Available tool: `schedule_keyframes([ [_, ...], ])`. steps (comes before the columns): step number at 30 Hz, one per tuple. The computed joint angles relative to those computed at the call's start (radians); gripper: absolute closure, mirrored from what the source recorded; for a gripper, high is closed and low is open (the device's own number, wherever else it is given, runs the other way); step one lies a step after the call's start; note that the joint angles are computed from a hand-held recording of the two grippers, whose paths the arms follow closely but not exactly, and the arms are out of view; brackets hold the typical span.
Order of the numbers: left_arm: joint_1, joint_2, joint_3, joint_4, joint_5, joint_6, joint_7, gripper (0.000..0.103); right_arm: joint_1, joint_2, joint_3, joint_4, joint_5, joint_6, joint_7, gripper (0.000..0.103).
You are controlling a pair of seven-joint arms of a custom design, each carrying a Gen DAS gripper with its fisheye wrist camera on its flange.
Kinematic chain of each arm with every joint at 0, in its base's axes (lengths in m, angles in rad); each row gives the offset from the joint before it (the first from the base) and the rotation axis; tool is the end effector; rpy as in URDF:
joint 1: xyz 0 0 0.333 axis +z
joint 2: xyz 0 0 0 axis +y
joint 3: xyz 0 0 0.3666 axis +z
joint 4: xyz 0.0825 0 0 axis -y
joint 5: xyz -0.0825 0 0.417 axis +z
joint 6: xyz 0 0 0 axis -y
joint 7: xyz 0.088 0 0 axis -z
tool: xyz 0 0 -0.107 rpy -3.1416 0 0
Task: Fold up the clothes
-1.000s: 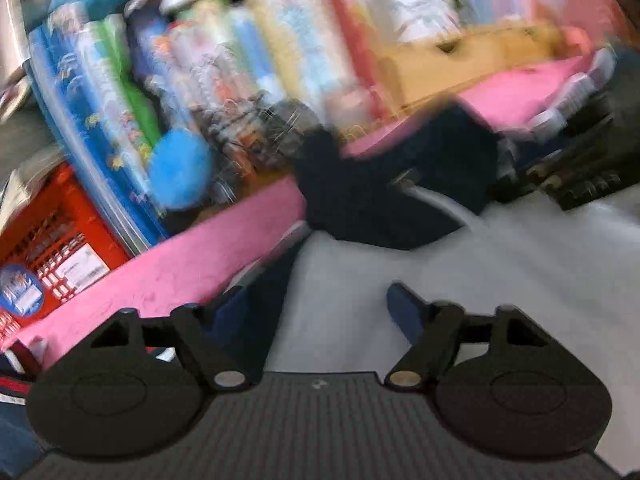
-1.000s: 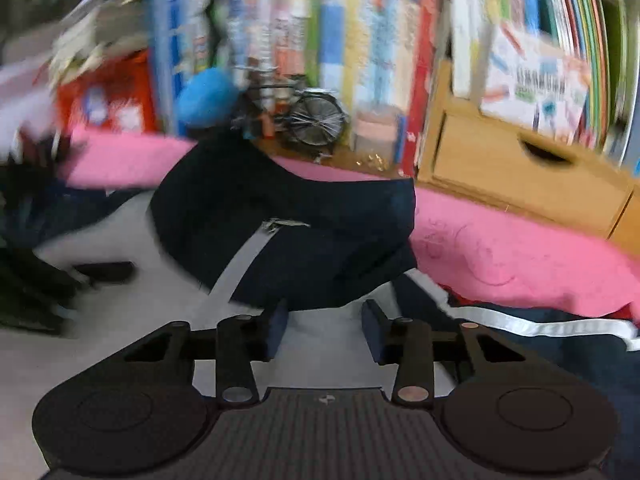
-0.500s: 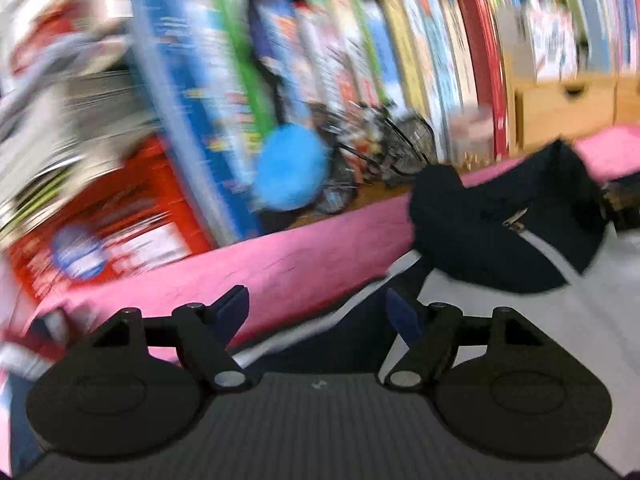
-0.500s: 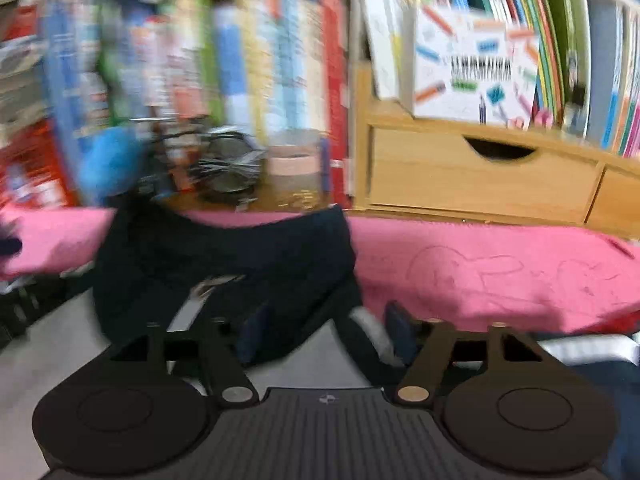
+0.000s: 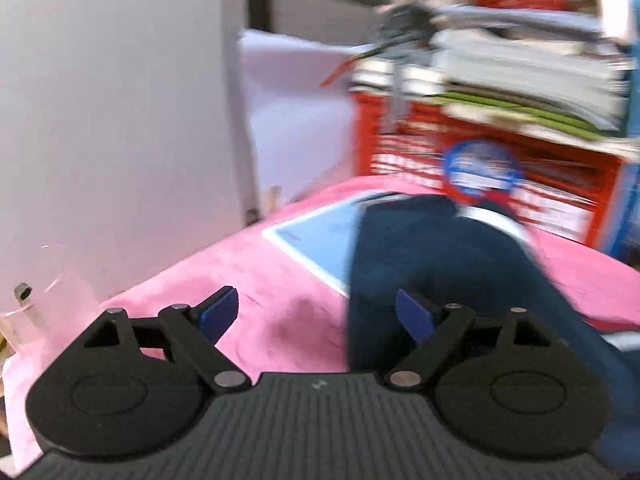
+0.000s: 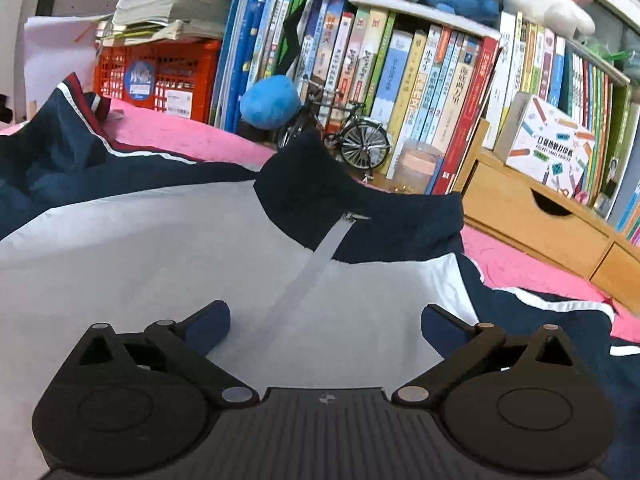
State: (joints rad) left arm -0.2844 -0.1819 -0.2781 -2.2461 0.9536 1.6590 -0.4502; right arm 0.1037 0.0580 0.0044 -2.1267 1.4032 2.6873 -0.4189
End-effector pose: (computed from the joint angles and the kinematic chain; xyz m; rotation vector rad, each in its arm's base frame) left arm 0.4463 -0.1926 0.4878 -2.0630 0.4237 -0.1469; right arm 0.6051 0.0338 0.4482 -2.1464 0.7179 -0.6432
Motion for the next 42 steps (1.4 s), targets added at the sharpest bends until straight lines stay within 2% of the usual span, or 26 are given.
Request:
schedule_keyframes([
  [1,0.012,0.024,0.006,0.016,0.000,-0.028,-0.004,0.016,-0.001,0.004,-0.002,0.004,-0.012,-0.006,0.016,0.000],
  [4,0.042,0.054,0.036,0.035,0.011,-0.025,0.002,0.016,-0.009,0.013,-0.008,0.015,-0.059,-0.035,0.080,0.000],
  [6,0.071,0.041,0.072,0.019,0.014,0.069,0.036,0.016,-0.016,0.013,-0.010,0.015,-0.073,-0.048,0.098,0.000],
  [10,0.150,-0.015,0.153,-0.055,-0.037,0.384,0.113,0.012,-0.018,0.006,-0.007,0.007,-0.058,-0.040,0.076,0.000],
  [11,0.164,-0.018,0.148,-0.056,-0.042,0.396,0.117,0.013,-0.018,0.006,-0.007,0.006,-0.058,-0.040,0.077,0.000],
  [12,0.174,-0.015,0.138,-0.049,-0.044,0.379,0.122,0.021,-0.018,0.008,-0.008,0.008,-0.063,-0.042,0.085,0.000],
  [13,0.177,-0.001,0.115,-0.026,-0.042,0.309,0.131,0.055,-0.018,0.010,-0.008,0.011,-0.070,-0.046,0.096,0.000],
  [15,0.171,0.014,0.081,0.003,-0.029,0.177,0.131,0.101,-0.020,0.015,-0.010,0.017,-0.086,-0.055,0.121,0.000],
  [16,0.167,0.001,0.072,-0.004,-0.012,0.145,0.105,0.102,-0.021,0.017,-0.010,0.020,-0.093,-0.059,0.131,0.000],
  [17,0.163,-0.038,0.066,-0.036,0.023,0.155,0.040,0.103,-0.022,0.019,-0.010,0.022,-0.100,-0.063,0.142,0.000],
  [18,0.159,-0.066,0.047,-0.054,0.063,0.122,-0.026,0.103,-0.023,0.020,-0.010,0.023,-0.102,-0.063,0.146,0.000],
  [20,0.142,-0.078,-0.024,-0.060,0.185,-0.050,-0.119,0.103,-0.023,0.018,-0.008,0.022,-0.098,-0.060,0.142,0.000],
  [21,0.137,-0.083,-0.049,-0.066,0.237,-0.098,-0.115,0.103,-0.023,0.017,-0.007,0.020,-0.094,-0.056,0.136,0.000],
  [22,0.118,-0.100,-0.040,-0.077,0.270,-0.092,-0.071,0.103,-0.022,0.016,-0.006,0.019,-0.090,-0.053,0.130,0.000],
  [23,0.090,-0.122,0.004,-0.086,0.271,-0.029,-0.009,0.101,-0.022,0.015,-0.005,0.018,-0.085,-0.050,0.123,0.000],
  [24,0.097,-0.149,0.036,-0.099,0.244,0.074,0.049,0.095,-0.021,0.014,-0.005,0.017,-0.081,-0.047,0.117,0.000],
  [26,0.111,-0.167,0.097,-0.116,0.166,0.229,0.098,0.072,-0.020,0.014,-0.004,0.016,-0.076,-0.043,0.111,0.000],
  [28,0.137,-0.173,0.135,-0.150,0.125,0.372,0.096,0.037,-0.019,0.014,-0.004,0.015,-0.072,-0.041,0.106,0.000],
  [30,0.165,-0.169,0.164,-0.185,0.112,0.511,0.088,0.027,-0.018,0.013,-0.004,0.014,-0.070,-0.037,0.105,0.000],
  [33,0.207,-0.137,0.163,-0.200,0.143,0.631,0.101,0.026,-0.017,0.014,-0.005,0.014,-0.075,-0.037,0.115,0.000],
  [34,0.225,-0.128,0.153,-0.202,0.181,0.662,0.096,0.023,-0.017,0.014,-0.005,0.015,-0.079,-0.038,0.122,0.000],
  [36,0.244,-0.112,0.143,-0.196,0.204,0.704,0.120,0.023,-0.018,0.015,-0.005,0.016,-0.084,-0.039,0.130,0.000],
  [38,0.251,-0.096,0.127,-0.178,0.191,0.692,0.169,0.046,-0.017,0.015,-0.005,0.017,-0.086,-0.037,0.134,0.000],
  [39,0.251,-0.088,0.118,-0.167,0.184,0.677,0.191,0.076,-0.018,0.014,-0.005,0.016,-0.086,-0.037,0.134,0.000],
  [40,0.250,-0.080,0.110,-0.156,0.174,0.660,0.205,0.100,-0.018,0.014,-0.005,0.016,-0.086,-0.037,0.135,0.000],
  [42,0.246,-0.075,0.086,-0.141,0.177,0.600,0.181,0.101,-0.017,0.013,-0.005,0.016,-0.087,-0.037,0.137,0.000],
])
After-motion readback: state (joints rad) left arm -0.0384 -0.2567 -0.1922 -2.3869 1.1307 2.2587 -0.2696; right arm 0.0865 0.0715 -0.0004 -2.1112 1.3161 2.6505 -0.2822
